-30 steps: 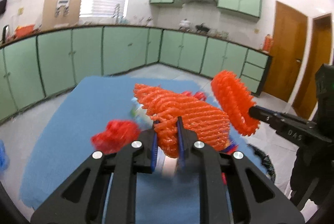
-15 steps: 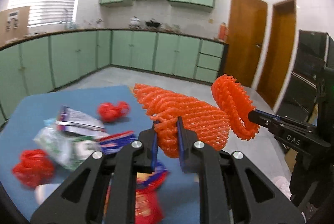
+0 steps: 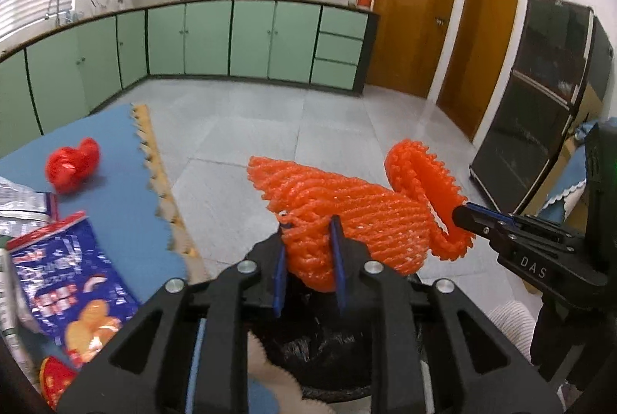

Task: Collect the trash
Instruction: 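Open both tools over the trash bin, dropping the orange nets, then grasp the red snack bag with the right tool while the left tool grasps the paper cup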

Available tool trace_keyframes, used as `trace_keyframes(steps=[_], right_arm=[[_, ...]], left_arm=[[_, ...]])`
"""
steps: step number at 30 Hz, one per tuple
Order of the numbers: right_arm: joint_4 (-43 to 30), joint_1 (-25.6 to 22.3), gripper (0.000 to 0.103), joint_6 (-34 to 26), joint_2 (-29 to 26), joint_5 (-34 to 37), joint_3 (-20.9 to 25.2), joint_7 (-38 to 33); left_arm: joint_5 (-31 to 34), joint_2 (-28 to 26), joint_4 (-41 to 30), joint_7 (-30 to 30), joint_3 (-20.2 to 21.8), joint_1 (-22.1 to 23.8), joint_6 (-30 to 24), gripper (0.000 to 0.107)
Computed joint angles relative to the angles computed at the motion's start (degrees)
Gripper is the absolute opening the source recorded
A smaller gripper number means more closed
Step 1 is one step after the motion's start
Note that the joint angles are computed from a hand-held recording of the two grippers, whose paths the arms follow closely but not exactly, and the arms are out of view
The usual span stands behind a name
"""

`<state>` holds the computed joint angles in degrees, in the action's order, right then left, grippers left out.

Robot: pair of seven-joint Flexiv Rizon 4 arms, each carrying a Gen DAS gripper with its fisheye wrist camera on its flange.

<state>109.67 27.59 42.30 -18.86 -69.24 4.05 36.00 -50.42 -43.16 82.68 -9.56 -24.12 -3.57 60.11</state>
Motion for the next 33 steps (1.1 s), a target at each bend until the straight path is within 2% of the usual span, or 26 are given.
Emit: trace_keyframes(steps=[1, 2, 5, 8, 11, 14, 16, 18, 21, 23, 28, 33], right_arm=[[0.5, -0.4, 0.013, 0.6, 0.1, 0.4, 0.0, 0.4], [0.7, -0.3, 0.018, 0.4, 0.1, 0.9, 0.2, 0.7], [1.4, -0.2, 0.036, -0.6, 0.3, 2.1, 0.3, 1.0], [3.0, -0.5, 0.041, -0.8, 1.1, 1.6, 0.3, 2.5], [3.3, -0.4, 0.044, -1.6, 1.5, 1.6, 0.7, 3.1], [2.9, -0.1, 0.053, -2.7, 1.6, 1.1, 0.9, 3.5], [2.1, 0.3, 0.060, -3.6, 1.6, 0.5, 1.0, 3.2], [0.5, 1.3, 0.073, -5.4, 1.0, -0.4, 1.1, 2.6], [-2.4, 2.5, 0.081, -6.1, -0.2, -2.9, 0.7, 1.8], [-4.7, 3.4, 0.084, -5.7, -1.5, -5.0, 0.3, 1.8], [-13.3, 7.0, 0.086, -5.0, -6.9, -10.2, -1.7, 0.5], [-23.6, 10.7, 0.087, -2.0, -14.0, -11.1, -4.5, -4.6]], left_arm=[[1.1, -0.6, -0.9, -1.1, 0.8, -0.7, -0.6, 0.032], [2.0, -1.3, -2.0, -1.9, 1.3, -1.2, -1.0, 0.036], [3.3, -2.0, -2.6, -2.2, 1.3, -1.5, -0.9, 0.042], [4.0, -2.1, -2.4, -2.4, 1.2, -1.4, -0.6, 0.052], [3.9, -1.6, -1.3, -2.3, 0.5, -1.2, 0.3, 0.054], [2.4, -0.4, 0.2, -0.7, -0.9, 0.2, 1.2, 0.057], [-0.1, 0.9, 1.8, 1.6, -2.3, 1.8, 2.2, 0.060], [-3.5, 2.5, 3.5, 4.3, -3.5, 3.4, 3.4, 0.063], [-9.3, 5.0, 5.7, 8.2, -3.8, 5.2, 4.8, 0.067], [-14.5, 6.7, 7.2, 11.3, -3.8, 6.6, 6.5, 0.071], [-24.6, 9.2, 8.8, 18.4, -1.2, 7.4, 11.6, 0.072], [-27.9, 9.4, 7.7, 18.5, 4.0, 6.8, 13.5, 0.072]])
